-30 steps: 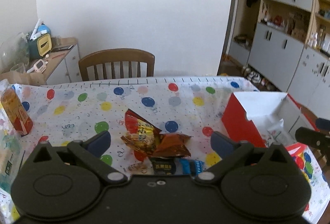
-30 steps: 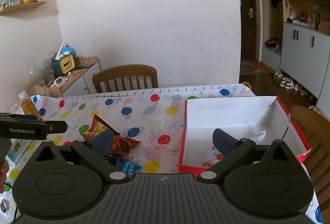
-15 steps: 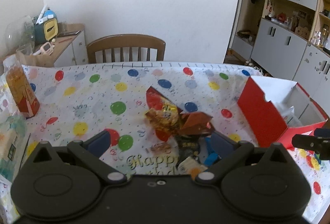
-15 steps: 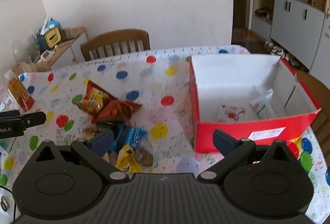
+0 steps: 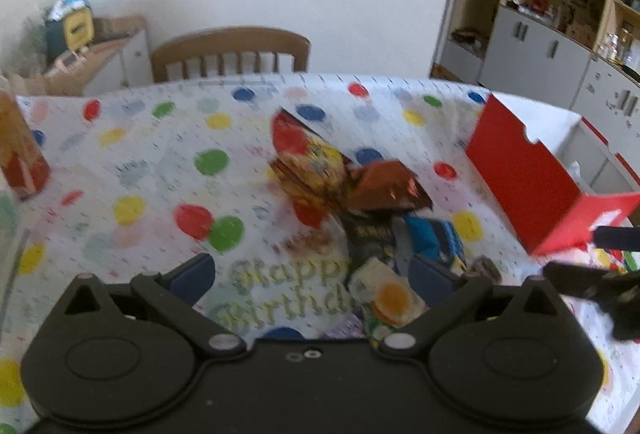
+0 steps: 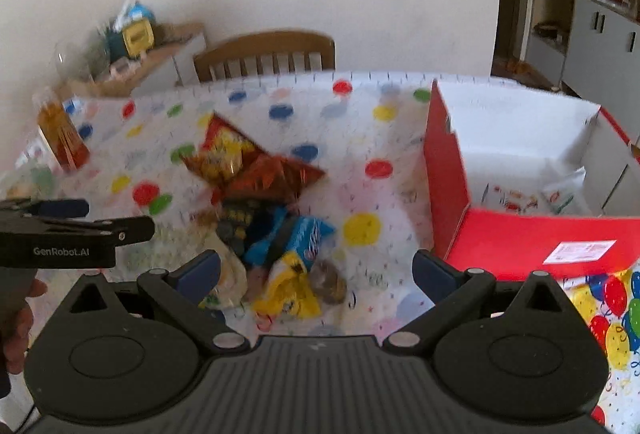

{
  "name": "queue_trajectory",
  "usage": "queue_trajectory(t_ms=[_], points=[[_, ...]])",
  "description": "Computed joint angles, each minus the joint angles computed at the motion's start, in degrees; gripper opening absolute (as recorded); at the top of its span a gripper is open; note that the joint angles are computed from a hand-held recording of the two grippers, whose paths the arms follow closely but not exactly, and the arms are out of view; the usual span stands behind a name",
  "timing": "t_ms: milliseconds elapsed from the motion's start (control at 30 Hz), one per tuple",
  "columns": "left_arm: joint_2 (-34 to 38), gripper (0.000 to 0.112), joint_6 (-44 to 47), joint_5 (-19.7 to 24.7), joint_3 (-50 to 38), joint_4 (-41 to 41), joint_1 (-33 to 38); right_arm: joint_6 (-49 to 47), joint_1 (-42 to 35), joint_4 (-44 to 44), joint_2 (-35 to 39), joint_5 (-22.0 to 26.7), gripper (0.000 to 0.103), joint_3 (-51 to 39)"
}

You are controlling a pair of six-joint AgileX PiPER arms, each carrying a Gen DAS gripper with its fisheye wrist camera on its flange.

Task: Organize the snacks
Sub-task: 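Grasp round cake packet with left tool while right tool grasps yellow packet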

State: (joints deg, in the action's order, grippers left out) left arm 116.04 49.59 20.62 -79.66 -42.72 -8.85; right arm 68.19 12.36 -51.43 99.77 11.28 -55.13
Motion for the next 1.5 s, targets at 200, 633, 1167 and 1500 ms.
queue_trajectory(t_ms=[200, 633, 1167, 1500], points=[[3.98, 0.088, 0.75, 6.55, -3.35, -1.08, -0.13, -8.85, 2.61, 5.72, 6.06, 3.7, 0.102, -3.84], [12.3, 0.067, -12.84, 16.04, -15.28, 7.38, -2.0, -36.19, 0.37, 32.41, 12.45, -1.16, 0.063, -7.91], [15.8, 0.035, -16.81, 21.28, -20.59, 7.65, -2.14, -42.75, -0.54, 41.38, 14.35, -2.91, 0.032, -9.43], [14.03, 0.034, -15.26, 20.98, -18.68, 6.45, -1.66, -45.57, -0.96, 44.33, 11.5, -3.89, 0.025, -7.15]])
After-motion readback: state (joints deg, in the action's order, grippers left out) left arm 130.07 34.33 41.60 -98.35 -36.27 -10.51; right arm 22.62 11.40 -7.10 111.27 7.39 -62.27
